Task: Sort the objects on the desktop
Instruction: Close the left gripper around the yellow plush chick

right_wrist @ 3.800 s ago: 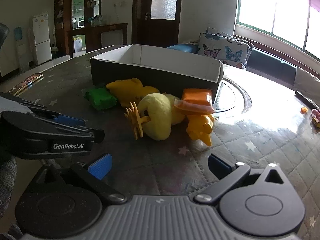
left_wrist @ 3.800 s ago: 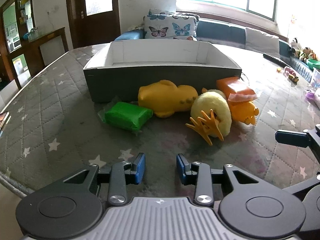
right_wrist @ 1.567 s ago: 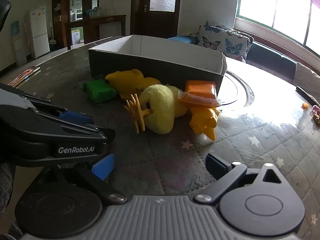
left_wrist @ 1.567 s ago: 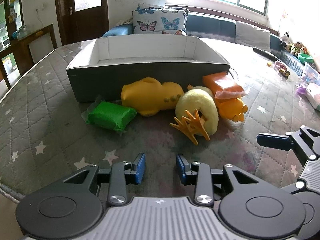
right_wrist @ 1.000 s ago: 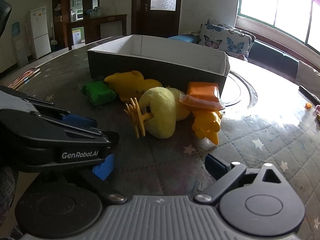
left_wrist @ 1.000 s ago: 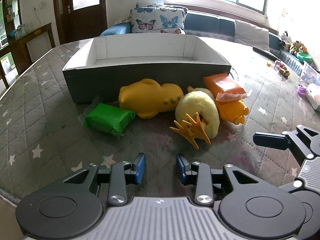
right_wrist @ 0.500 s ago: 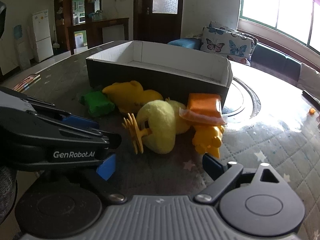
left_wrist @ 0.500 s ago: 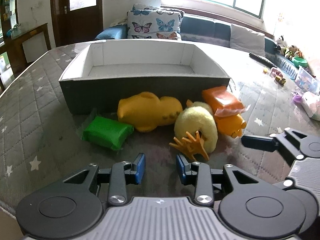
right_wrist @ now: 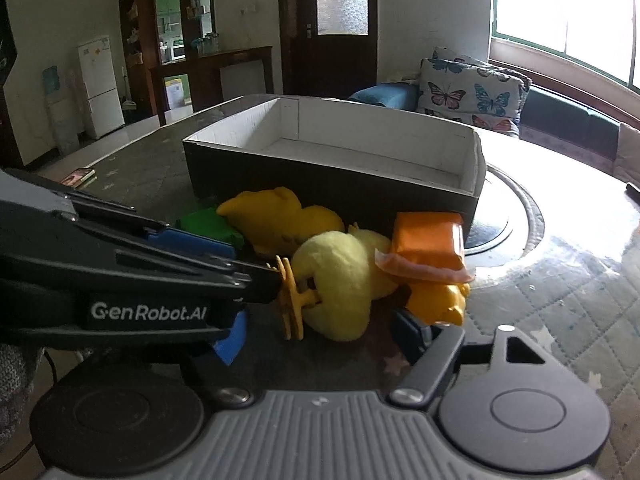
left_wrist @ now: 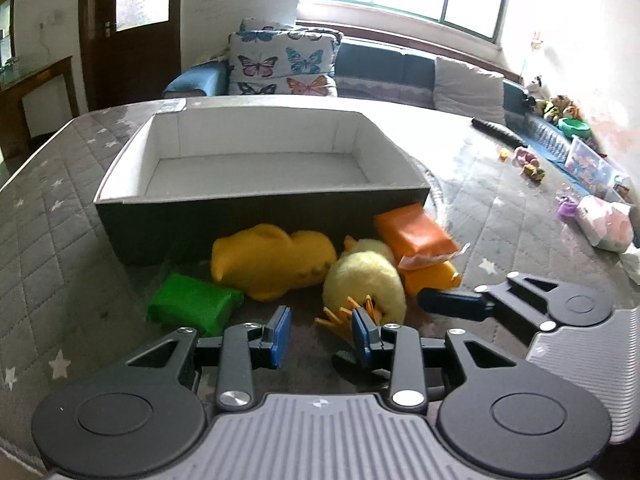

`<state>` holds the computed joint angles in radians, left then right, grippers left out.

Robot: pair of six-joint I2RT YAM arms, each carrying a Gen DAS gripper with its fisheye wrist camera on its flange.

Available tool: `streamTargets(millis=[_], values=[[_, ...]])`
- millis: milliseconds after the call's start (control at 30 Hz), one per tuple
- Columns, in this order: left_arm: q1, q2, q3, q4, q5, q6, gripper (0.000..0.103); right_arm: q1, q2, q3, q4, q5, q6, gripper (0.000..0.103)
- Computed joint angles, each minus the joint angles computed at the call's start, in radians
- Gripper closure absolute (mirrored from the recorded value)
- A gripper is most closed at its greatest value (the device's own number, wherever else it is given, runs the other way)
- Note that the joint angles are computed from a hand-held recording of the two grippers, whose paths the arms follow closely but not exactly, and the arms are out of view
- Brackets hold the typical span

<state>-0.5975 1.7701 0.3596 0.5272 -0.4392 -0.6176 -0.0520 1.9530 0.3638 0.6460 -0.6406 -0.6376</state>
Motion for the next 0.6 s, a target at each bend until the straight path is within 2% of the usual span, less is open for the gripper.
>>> streamTargets(millis=[133,433,600], values=[[0.011,-0.026,-0.009,0.014,0.025,0.036,0.066,0.004,0.008,0.018,-0.021,-0.01,0.006,0.035],[0.055,-0.02,-0.002,0.069,0.118,0.123,0.066,0.002,0.033,0.04,-0.014,-0.02,0.036,0.038],[0.099,-0.002,0.018,0.071,0.179,0.132,0.067,-0.009,0.038,0.049,-0.02,-0.037,0.045,0.04]])
